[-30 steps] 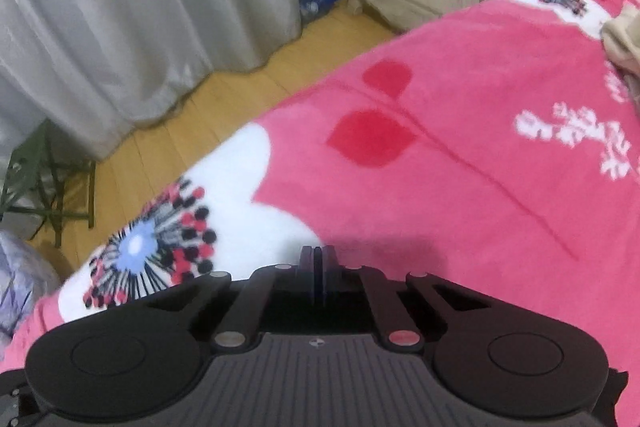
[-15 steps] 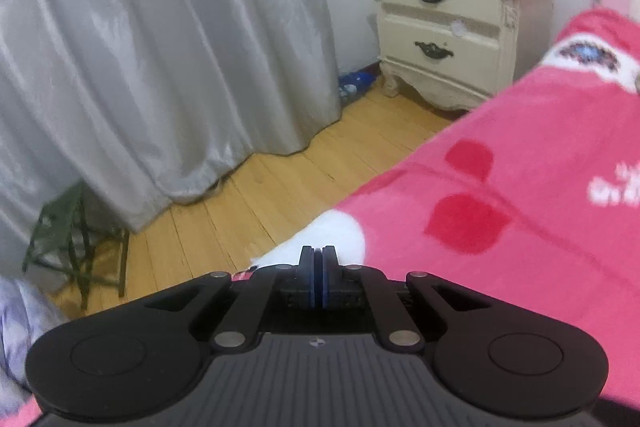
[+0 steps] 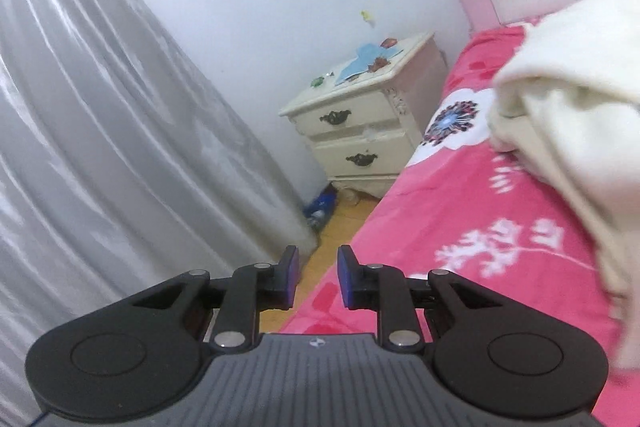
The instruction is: Fold clothes
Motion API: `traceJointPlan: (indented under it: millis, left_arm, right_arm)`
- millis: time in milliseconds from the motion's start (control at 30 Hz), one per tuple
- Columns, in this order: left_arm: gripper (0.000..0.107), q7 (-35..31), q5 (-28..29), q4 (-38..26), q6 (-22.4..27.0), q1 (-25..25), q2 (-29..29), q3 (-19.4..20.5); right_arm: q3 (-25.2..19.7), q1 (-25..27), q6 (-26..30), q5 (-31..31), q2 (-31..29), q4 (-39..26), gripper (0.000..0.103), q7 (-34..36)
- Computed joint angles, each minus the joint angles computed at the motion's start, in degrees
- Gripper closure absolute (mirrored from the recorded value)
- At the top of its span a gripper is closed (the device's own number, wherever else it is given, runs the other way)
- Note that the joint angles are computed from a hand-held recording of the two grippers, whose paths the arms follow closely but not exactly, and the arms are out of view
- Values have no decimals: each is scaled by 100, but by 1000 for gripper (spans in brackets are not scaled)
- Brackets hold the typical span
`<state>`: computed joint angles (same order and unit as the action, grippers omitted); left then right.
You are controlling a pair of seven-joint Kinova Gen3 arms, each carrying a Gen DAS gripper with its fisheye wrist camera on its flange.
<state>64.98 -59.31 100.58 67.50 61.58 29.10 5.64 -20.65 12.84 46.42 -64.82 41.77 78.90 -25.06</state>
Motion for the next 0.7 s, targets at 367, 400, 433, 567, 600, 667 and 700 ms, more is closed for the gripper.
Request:
traceJointPlan:
  millis: [367,400,433,567,600,667,700]
  left_arm:
    - [89,-1559,658,-662,-1136,-1045,340,-82]
    - [88,-1577,788,-770,-932,-837,351,-261]
    - [88,-1624,825,-846,-815,-635,362,-429]
    - [87,-2109,703,-1351,-769,-302,519,-700]
    - [85,-2342,611,-1509,-899,-354,573,-634]
    - [84,-2808,365,-1908,-1132,-636,770,-260]
    - [84,-2983,314,-2052,-1330,-739,860,-165]
  right_arm:
    - [-100,2343,2435,849,-736,-300,79,-315]
    - [165,2392,2588,752,-835,-305,79,-257]
    - [431,2387,2693,669,-905,-295,79,-191]
    - [960,2327,2645,839,-1006,-231,79,-90]
    - [1075,2154,2491,1051,-986,-195,79,-129]
    - [1374,1703,2201,1452,-891,-138,79,-231]
    - [1462,1522,2108,1649,-786,-164,79,-340]
